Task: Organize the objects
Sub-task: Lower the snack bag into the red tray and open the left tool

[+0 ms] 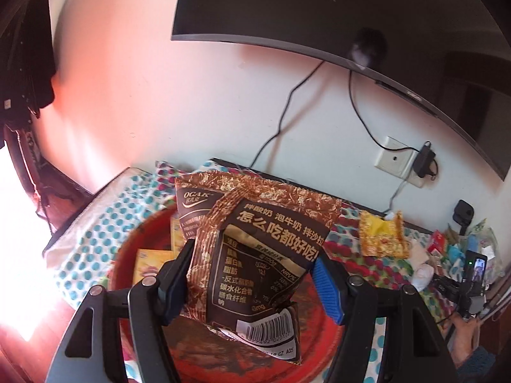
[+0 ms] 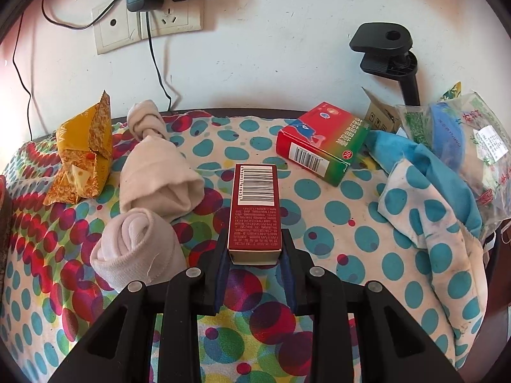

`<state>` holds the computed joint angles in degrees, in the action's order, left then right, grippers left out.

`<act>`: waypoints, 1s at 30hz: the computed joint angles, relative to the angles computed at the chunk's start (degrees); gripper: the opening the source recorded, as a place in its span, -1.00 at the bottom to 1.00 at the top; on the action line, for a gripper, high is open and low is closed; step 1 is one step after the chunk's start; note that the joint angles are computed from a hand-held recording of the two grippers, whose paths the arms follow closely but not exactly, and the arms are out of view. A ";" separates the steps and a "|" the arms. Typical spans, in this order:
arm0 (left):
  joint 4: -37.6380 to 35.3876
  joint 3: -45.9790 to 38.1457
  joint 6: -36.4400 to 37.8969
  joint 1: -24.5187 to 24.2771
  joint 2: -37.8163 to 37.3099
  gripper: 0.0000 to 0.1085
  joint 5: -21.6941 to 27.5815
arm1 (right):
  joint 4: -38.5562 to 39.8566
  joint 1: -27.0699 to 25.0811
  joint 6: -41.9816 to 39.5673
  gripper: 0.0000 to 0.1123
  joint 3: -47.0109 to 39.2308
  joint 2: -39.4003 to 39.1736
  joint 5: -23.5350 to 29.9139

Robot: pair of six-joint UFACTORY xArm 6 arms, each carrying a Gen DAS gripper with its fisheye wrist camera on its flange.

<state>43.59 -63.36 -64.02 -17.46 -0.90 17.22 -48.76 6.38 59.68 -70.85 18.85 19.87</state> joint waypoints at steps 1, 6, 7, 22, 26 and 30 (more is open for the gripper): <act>-0.21 0.22 0.61 0.25 -0.56 0.28 0.52 | 0.11 0.04 -0.25 -0.52 -0.08 0.11 0.01; 0.75 -0.90 1.69 1.20 -1.97 0.28 5.02 | 2.57 0.14 -2.72 -0.52 -0.29 0.58 -0.27; 0.18 -1.00 2.18 1.49 -2.04 0.28 5.14 | 2.07 0.10 -2.20 -0.52 -0.18 0.47 -0.39; -16.74 -9.90 18.29 0.27 11.16 0.28 3.58 | 2.40 0.55 -3.35 -0.52 -0.58 0.69 0.42; -18.30 -15.96 22.32 -0.87 16.39 0.28 5.87 | 3.11 0.74 -4.46 -0.52 -0.97 0.99 1.05; -19.60 -21.65 25.19 -1.78 21.43 0.28 7.90 | 3.21 0.83 -4.63 -0.52 -0.99 1.04 1.27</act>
<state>23.99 -85.01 -38.83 -19.24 20.52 25.12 -45.55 7.22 55.05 -71.84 19.89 21.15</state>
